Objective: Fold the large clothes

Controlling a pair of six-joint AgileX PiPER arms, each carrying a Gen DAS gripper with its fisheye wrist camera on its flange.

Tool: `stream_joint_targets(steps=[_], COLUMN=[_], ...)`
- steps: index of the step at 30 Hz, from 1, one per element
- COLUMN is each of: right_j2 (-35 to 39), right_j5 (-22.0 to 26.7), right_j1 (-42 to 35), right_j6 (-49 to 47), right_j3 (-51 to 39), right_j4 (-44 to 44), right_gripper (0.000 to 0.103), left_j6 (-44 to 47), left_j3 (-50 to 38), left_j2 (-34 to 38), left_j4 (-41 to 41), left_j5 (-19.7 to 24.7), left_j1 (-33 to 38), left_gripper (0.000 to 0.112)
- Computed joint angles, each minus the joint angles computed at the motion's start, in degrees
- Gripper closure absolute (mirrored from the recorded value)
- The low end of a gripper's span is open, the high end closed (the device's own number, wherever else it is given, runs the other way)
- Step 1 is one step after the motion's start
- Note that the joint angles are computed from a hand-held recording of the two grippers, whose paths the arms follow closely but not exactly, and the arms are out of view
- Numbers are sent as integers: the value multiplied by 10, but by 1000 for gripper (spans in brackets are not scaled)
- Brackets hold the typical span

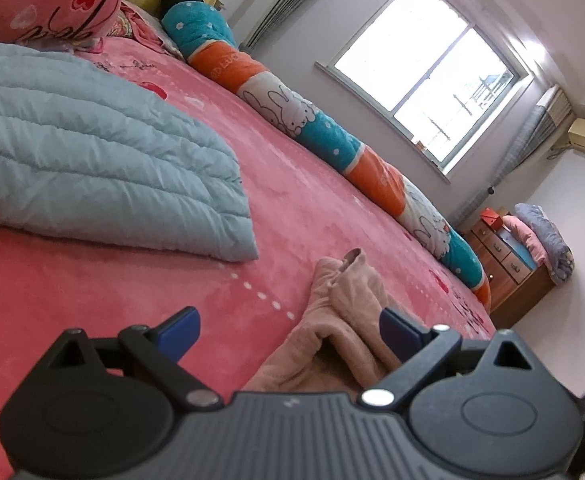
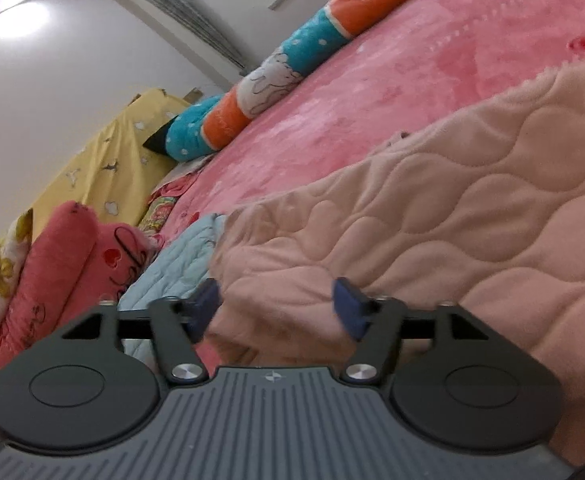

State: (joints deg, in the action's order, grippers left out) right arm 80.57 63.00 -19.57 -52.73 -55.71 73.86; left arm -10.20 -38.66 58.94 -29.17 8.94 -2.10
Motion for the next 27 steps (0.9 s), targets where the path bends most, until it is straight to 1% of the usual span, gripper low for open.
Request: stream_joint_targets(steps=[3,4,6,8,10,12,13,14,16,17,18,21,22,23,24,25,26,27], right_j2=[-46,-60,-86,-96,-96,-79,-66,-50,-20,-12,-11,-18,-16,-14,-12,-9,-8,-6], right_j5=[-18,-28,-59,-122,-214,-269,-290,-305,-309,-318,-338,-434,-456,-470,-475,-479,-481,-485], right_j1=[-26,-40,-71,-77,-57,-49,-44,-38,-33,-29,-21,20,28,31,31,31,32,40], right_j6=[3,3,-11,-19,5,9,20,44,65,57,43,-30,-51,-80,-92,-106,-106,-84], right_j3=[8,10,13,9,-1,-6,-10,-16,-22,-15,-4,48,57,65,65,66,66,59], right_j4=[-35,-46,-62,-93,-162,-200,-225,-258,-284,-284,-284,-253,-235,-208,-195,-181,-180,-198], right_gripper=[18,11,2,3,2,3,3,3,2,2,2,0,0,0,0,0,0,0], left_j6=[26,50,65,100,101,57,16,-6,-35,-38,-63,-115,-114,-120,-141,-145,-155,-185], left_j3=[2,3,4,5,6,5,5,5,3,2,2,0,0,-1,-2,-2,-3,-4], left_j2=[-1,-1,-1,0,2,5,5,6,11,15,16,22,24,27,28,30,31,31], left_j4=[-24,-47,-59,-90,-87,-39,4,26,55,58,82,137,139,146,169,174,186,218], left_j5=[-3,-5,-10,-13,-16,-21,-23,-24,-22,-22,-21,-21,-23,-23,-23,-23,-21,-20], left_j1=[-3,-3,-9,-13,-20,-31,-37,-41,-48,-50,-54,-65,-67,-70,-74,-77,-80,-84], left_gripper=[16,16,16,16,16,16,16,16,16,16,16,16,16,16,16,16,16,16])
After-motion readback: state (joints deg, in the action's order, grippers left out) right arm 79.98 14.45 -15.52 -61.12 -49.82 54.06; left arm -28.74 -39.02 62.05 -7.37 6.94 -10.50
